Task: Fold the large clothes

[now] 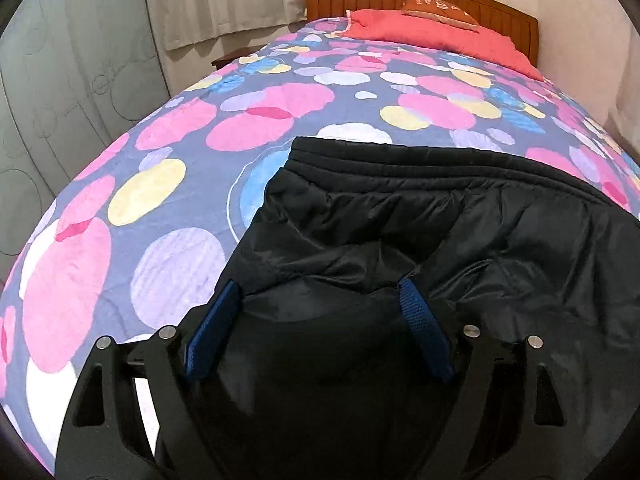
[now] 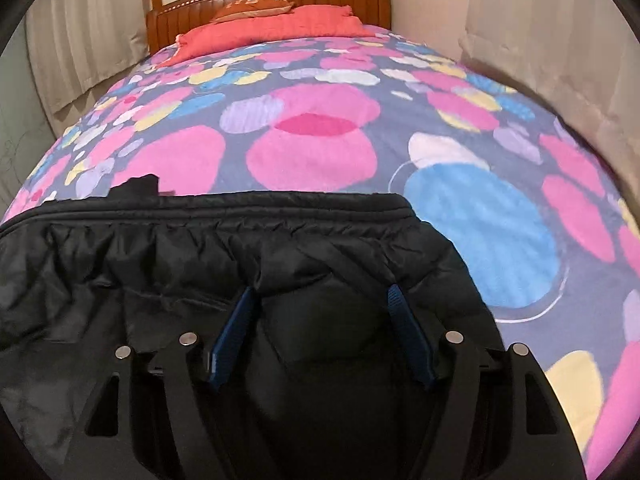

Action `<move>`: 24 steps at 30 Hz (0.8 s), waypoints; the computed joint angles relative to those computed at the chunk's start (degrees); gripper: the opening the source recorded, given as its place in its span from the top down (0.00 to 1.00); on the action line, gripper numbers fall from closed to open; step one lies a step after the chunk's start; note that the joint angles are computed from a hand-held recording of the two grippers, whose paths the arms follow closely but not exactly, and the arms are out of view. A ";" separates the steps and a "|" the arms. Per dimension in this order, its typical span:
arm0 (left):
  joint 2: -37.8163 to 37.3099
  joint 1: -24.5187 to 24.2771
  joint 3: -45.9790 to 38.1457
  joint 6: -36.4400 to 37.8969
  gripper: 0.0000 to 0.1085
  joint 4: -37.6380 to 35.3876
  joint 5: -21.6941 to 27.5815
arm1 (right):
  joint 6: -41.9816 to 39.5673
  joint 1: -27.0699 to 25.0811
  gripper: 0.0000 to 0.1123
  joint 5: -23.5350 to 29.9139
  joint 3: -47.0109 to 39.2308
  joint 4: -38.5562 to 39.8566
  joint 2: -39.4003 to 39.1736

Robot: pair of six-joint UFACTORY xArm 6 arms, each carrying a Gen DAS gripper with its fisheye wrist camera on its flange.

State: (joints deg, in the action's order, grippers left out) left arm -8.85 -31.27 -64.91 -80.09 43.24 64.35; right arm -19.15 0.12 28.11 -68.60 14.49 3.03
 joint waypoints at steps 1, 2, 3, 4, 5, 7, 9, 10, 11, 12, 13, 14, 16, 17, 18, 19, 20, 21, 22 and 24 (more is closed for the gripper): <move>0.43 0.47 0.04 0.05 0.21 -0.27 -0.69 | 0.32 0.08 0.39 -0.50 0.10 -0.15 0.34; 0.39 0.81 0.41 0.12 0.20 -0.45 -1.38 | 0.34 0.19 0.39 -1.16 0.59 -0.05 0.30; 0.50 1.20 0.73 -0.20 0.20 -0.59 -2.07 | 0.11 0.25 0.39 -1.89 1.01 0.40 0.26; 0.49 1.38 0.90 -0.36 0.19 -0.65 -2.46 | -0.25 0.23 0.39 -2.37 1.37 0.96 0.18; 0.47 1.60 1.00 -0.34 0.19 -0.93 -2.80 | -0.10 0.23 0.39 -2.48 1.41 0.93 0.21; 0.18 1.64 0.74 0.25 0.19 -1.72 -2.61 | 0.87 0.18 0.39 -1.03 0.46 -0.08 0.23; -1.80 1.74 1.21 2.23 0.19 -4.18 -2.93 | 0.70 -0.50 0.38 1.30 0.09 0.94 -0.90; -2.84 1.67 1.75 2.75 0.20 -5.07 -3.33 | 0.50 -0.83 0.37 2.37 0.18 1.65 -1.66; -5.35 1.20 3.42 2.55 0.20 -5.61 -4.20 | -1.33 -1.58 0.37 3.59 1.16 4.17 -3.64; -7.51 0.46 4.83 1.53 0.20 -5.36 -4.24 | -2.86 -2.24 0.37 4.38 2.05 5.92 -5.28; -10.71 -0.91 6.82 -0.73 0.20 -4.64 -3.44 | -4.48 -3.35 0.37 5.26 3.84 7.80 -8.06; -13.42 -2.20 8.64 -2.99 0.19 -4.01 -2.39 | -5.69 -4.33 0.36 5.88 5.17 9.29 -10.01; -19.22 -5.52 12.51 -9.99 0.18 -2.78 1.31 | -9.07 -7.49 0.34 8.19 8.71 13.45 -15.10; -21.67 -7.10 14.21 -13.20 0.17 -2.50 3.06 | -9.62 -9.14 0.33 9.17 10.34 14.35 -17.21; -24.40 -8.73 16.26 -16.54 0.16 -2.19 4.49 | -10.26 -10.99 0.33 10.58 11.78 15.47 -19.07; -28.21 -11.14 19.24 -20.94 0.16 -2.18 5.97 | -10.74 -12.82 0.32 12.04 13.05 16.54 -20.62; -30.76 -12.75 21.21 -23.84 0.16 -2.28 6.66 | -11.22 -14.35 0.32 13.25 14.24 17.53 -21.93; -33.20 -14.60 23.17 -27.04 0.16 -2.34 7.25 | -11.99 -16.52 0.32 15.08 15.88 19.21 -23.61; -35.51 -16.46 25.25 -30.36 0.16 -2.17 7.03 | -12.44 -17.90 0.32 16.47 17.01 20.40 -24.69; -40.27 -18.38 30.59 -35.60 0.15 -1.51 1.22 | -12.45 -21.16 0.32 20.60 19.13 23.18 -26.33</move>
State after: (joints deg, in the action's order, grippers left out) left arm -49.12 -49.64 -34.32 -115.68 41.73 65.57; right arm -31.60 -21.05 48.71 -49.47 37.68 -23.30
